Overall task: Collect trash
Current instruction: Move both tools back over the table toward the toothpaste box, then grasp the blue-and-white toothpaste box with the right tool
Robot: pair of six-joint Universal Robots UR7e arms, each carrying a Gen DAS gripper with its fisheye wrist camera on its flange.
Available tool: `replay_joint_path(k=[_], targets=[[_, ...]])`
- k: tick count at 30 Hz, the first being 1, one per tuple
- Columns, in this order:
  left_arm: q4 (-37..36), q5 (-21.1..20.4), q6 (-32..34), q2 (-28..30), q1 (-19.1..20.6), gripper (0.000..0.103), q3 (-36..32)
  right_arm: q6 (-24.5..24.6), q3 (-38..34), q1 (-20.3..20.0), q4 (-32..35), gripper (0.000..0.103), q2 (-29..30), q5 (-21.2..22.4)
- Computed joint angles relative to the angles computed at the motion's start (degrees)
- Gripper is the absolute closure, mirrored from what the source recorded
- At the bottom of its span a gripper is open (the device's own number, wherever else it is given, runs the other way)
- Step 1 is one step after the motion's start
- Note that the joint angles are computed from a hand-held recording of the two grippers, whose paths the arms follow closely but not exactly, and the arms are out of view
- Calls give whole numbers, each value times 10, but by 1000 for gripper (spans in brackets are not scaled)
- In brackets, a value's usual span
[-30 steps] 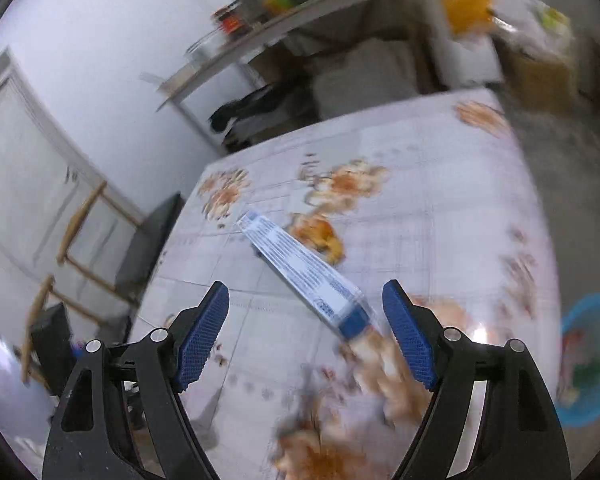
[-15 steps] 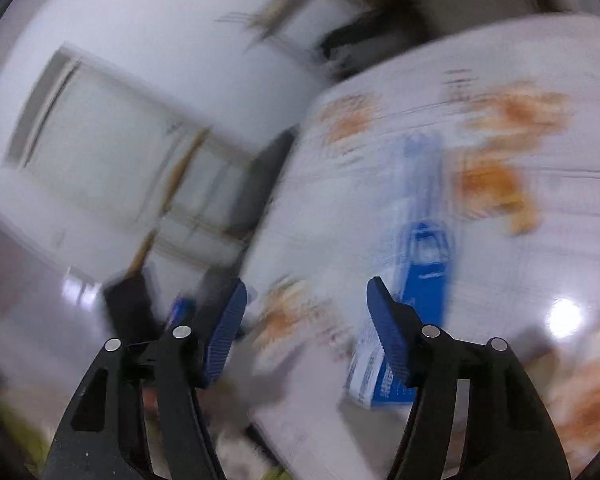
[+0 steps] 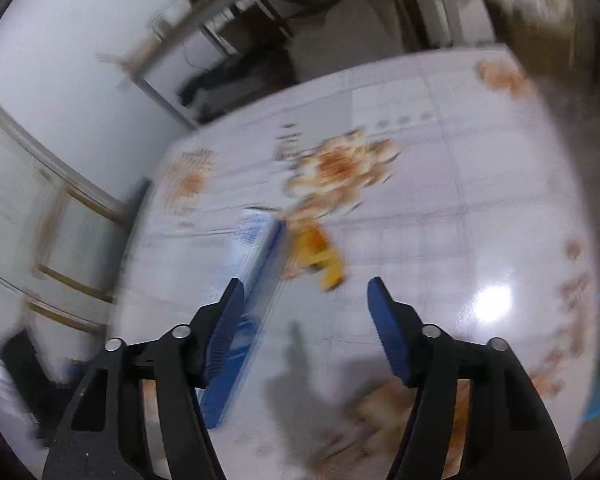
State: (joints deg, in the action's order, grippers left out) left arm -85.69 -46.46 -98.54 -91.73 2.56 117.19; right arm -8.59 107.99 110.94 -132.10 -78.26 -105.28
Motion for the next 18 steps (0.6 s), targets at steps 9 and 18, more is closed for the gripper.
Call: replay_joint_path(k=[9, 18], targets=[[-53, -11, 146, 99, 55, 29, -46, -110, 3, 23, -72, 67, 82, -112], [-122, -32, 153, 87, 72, 64, -19, -92, 12, 9, -45, 91, 55, -90]])
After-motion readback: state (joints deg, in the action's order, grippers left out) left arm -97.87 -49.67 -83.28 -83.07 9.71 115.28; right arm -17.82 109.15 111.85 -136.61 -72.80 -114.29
